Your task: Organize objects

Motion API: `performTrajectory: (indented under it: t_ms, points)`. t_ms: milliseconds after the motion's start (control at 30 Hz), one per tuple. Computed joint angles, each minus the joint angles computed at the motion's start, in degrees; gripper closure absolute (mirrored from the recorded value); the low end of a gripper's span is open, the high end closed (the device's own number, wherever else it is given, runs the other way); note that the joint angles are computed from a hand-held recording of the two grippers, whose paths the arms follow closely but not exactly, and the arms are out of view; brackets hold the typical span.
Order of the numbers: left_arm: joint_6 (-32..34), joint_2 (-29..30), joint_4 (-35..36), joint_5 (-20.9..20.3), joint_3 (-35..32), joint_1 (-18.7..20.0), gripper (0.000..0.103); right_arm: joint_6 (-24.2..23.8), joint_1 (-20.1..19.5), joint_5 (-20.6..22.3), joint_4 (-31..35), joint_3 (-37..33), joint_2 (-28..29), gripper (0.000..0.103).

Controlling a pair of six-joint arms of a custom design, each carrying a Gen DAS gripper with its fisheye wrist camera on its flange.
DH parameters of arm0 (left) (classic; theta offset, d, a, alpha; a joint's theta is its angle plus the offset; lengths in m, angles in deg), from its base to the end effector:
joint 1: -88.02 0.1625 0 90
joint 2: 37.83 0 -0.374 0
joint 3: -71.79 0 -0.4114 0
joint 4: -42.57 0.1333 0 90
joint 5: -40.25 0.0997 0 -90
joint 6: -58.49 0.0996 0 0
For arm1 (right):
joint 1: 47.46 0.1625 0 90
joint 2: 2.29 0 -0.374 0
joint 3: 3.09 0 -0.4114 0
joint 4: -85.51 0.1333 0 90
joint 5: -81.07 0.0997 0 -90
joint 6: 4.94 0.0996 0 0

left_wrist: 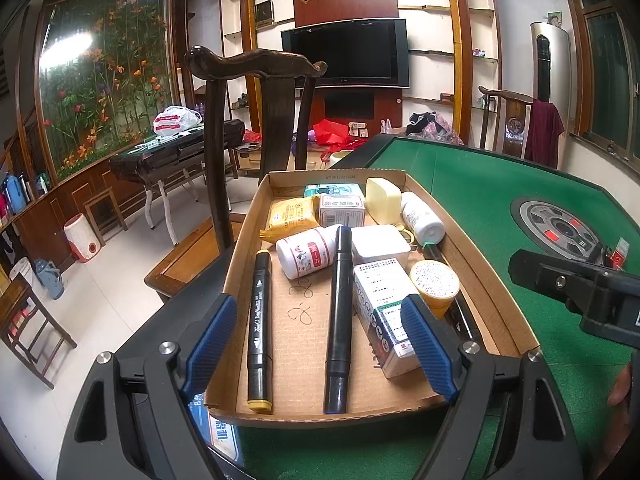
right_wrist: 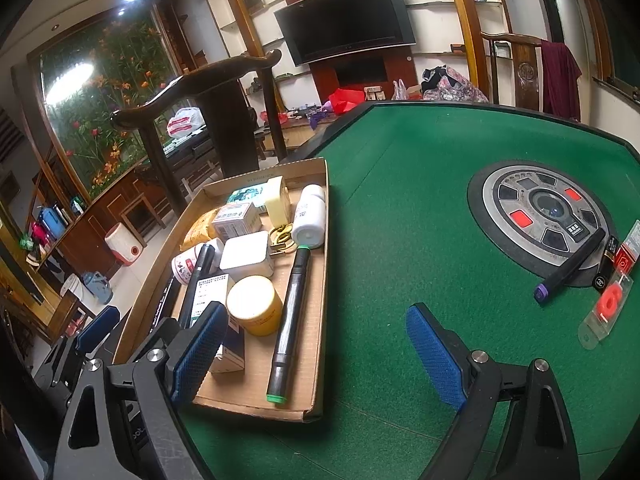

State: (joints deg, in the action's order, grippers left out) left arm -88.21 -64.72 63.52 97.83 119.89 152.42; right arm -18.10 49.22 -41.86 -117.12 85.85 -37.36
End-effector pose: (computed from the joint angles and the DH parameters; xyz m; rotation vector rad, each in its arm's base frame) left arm -0.1395 -0.7232 0.0525 0.8925 2.1978 -0.9953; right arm 0.1568 -0.6581 0.0870 0.0188 -2.2792 1.2263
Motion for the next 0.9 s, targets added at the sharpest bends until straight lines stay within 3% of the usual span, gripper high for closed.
performTrajectory:
  t_ms: [433,700,900]
  points:
    - [-0.2,-0.2,0.2,0.9,0.1,0.0,0.019,0.2,-0.5,-1.2,-3.3,2.5,-2.8,0.009]
    - [0.2,-1.6,1.5,5.9,2.6,-0.8,0.019,1.6,-5.1,-6.5,-10.9,13.2,-14.3,0.009]
    - [1.4,0.6,7.3,11.2,0.0,-3.9,0.019,11.4,-11.9,-4.4,-7.3,22.1,-26.1,0.009]
